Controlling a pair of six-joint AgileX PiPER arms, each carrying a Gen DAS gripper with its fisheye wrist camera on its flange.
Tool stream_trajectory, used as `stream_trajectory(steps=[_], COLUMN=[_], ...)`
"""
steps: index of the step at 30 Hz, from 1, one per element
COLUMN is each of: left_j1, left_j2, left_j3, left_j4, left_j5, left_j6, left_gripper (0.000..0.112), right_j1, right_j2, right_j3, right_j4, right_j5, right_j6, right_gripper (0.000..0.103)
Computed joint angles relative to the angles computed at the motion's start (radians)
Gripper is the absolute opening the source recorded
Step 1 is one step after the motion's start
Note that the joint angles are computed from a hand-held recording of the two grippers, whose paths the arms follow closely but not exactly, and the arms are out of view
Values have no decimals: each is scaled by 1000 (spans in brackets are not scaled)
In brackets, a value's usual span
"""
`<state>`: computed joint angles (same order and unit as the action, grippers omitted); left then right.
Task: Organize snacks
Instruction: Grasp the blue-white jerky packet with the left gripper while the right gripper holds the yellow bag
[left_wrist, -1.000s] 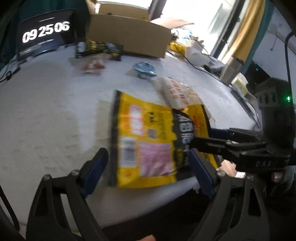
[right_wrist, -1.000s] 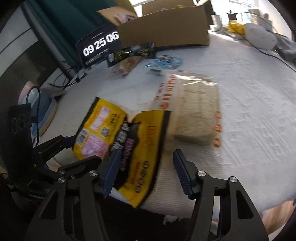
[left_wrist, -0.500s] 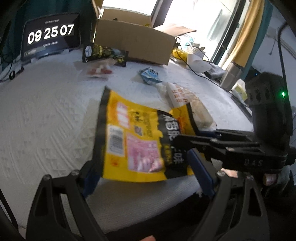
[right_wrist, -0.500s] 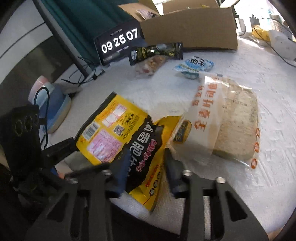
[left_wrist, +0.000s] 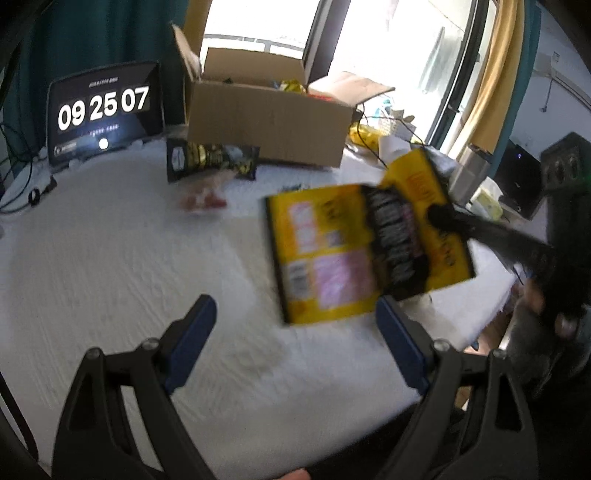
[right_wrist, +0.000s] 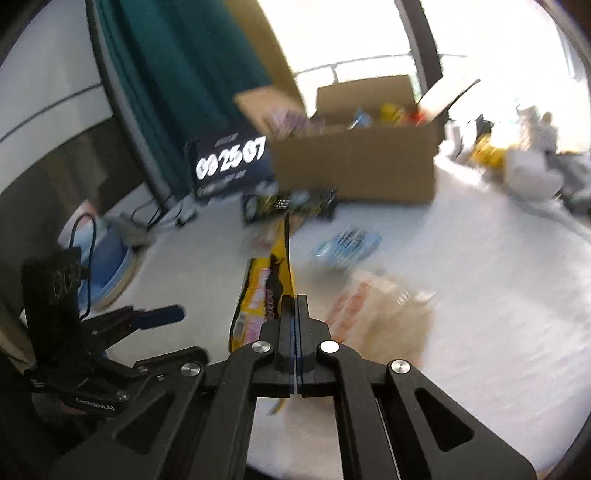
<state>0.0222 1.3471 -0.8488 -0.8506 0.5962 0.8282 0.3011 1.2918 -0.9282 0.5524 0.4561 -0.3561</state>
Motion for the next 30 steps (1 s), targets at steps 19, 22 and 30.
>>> stream_trajectory(steps=[19, 22, 30], left_j1=[-265, -289, -325], left_j2=[487, 596, 812], left_j3=[-631, -764, -1057], left_j4=[488, 583, 734], left_j5=[3, 57, 255], left_j6=[-522, -619, -739], left_gripper=[89, 88, 41], right_j1=[-533, -572, -617], right_j2=[170, 216, 302], right_j3=[-170, -214, -333], right_j4=[354, 397, 458], right_j5=[147, 176, 255], right_j6=[-427, -471, -530], right_gripper=[0, 0, 0])
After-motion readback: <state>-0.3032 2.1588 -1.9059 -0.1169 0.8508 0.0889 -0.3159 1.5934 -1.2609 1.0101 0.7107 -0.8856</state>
